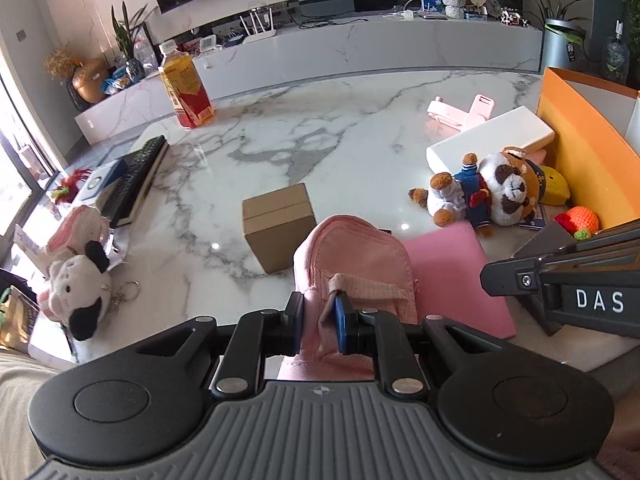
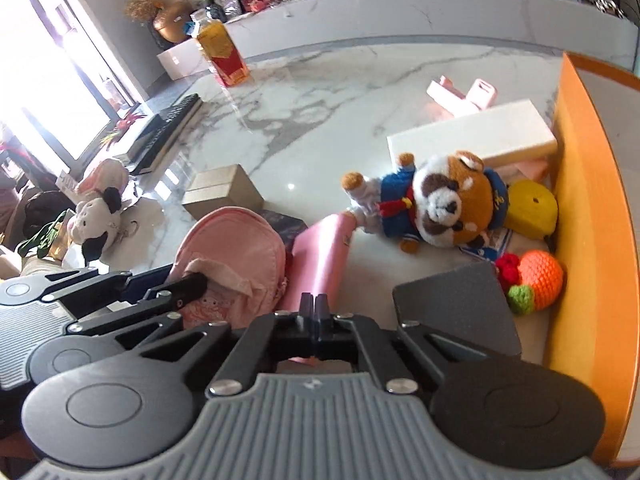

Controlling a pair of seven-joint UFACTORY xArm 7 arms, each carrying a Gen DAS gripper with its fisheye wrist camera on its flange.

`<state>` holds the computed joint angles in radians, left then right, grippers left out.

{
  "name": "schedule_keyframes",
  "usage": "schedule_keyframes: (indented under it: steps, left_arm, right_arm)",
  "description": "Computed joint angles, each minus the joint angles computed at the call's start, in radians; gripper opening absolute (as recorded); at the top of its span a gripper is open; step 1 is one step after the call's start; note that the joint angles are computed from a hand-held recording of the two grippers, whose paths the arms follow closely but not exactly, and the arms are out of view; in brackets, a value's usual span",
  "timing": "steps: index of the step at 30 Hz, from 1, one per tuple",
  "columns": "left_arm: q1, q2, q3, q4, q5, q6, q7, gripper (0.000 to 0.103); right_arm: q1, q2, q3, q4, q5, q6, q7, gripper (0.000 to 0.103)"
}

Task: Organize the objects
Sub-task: 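Lift the pink backpack with the left gripper while the right gripper grasps the pink notebook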

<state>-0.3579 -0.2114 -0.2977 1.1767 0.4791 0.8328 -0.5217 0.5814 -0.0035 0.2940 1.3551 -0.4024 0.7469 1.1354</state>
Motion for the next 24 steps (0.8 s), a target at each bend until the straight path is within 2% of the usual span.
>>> schedule_keyframes:
  steps: [2, 4, 6, 7, 9, 11, 13, 16, 21, 24]
  left_arm:
    - [0.011, 0.004, -0.036, 0.012, 0.117, 0.059, -0.033, 0.019]
    - [0.006, 0.003, -0.04, 0.008, 0.164, 0.076, -0.032, 0.019]
    - [-0.005, -0.006, -0.018, -0.004, 0.125, 0.043, -0.004, 0.019]
    - [-0.01, -0.009, -0.006, -0.008, 0.091, 0.024, 0.013, 0.019]
    - [-0.014, 0.0, -0.005, -0.005, 0.065, 0.01, 0.031, 0.019]
    - [-0.015, 0.018, -0.017, 0.006, 0.084, 0.013, 0.033, 0.019]
    - [-0.02, 0.032, -0.017, 0.014, 0.087, 0.013, 0.034, 0.019]
    - [-0.024, 0.043, -0.008, 0.023, 0.08, 0.022, 0.026, 0.019]
    - [-0.027, 0.063, 0.0, 0.047, 0.079, 0.057, 0.0, 0.019]
    - [-0.032, 0.069, 0.013, 0.044, 0.07, 0.04, 0.015, 0.019]
  right_arm:
    - [0.001, 0.014, -0.001, 0.006, 0.045, -0.025, -0.047, 0.0]
    - [0.007, 0.033, -0.003, 0.017, 0.05, -0.024, -0.037, 0.0]
    - [0.011, 0.027, -0.008, 0.009, 0.047, -0.004, -0.007, 0.001]
    - [0.012, 0.025, -0.009, 0.007, 0.046, 0.019, 0.011, 0.007]
    - [0.008, 0.016, -0.012, -0.008, 0.073, 0.038, 0.007, 0.011]
    - [0.005, 0.014, -0.011, -0.015, 0.093, 0.069, 0.003, 0.019]
    - [0.004, 0.016, -0.01, -0.017, 0.092, 0.096, 0.022, 0.034]
    - [0.002, 0.026, -0.013, -0.012, 0.077, 0.116, 0.045, 0.047]
    - [-0.009, 0.052, -0.027, -0.009, 0.087, 0.053, 0.044, 0.052]
    - [-0.006, 0.077, -0.035, 0.005, 0.066, 0.026, 0.054, 0.052]
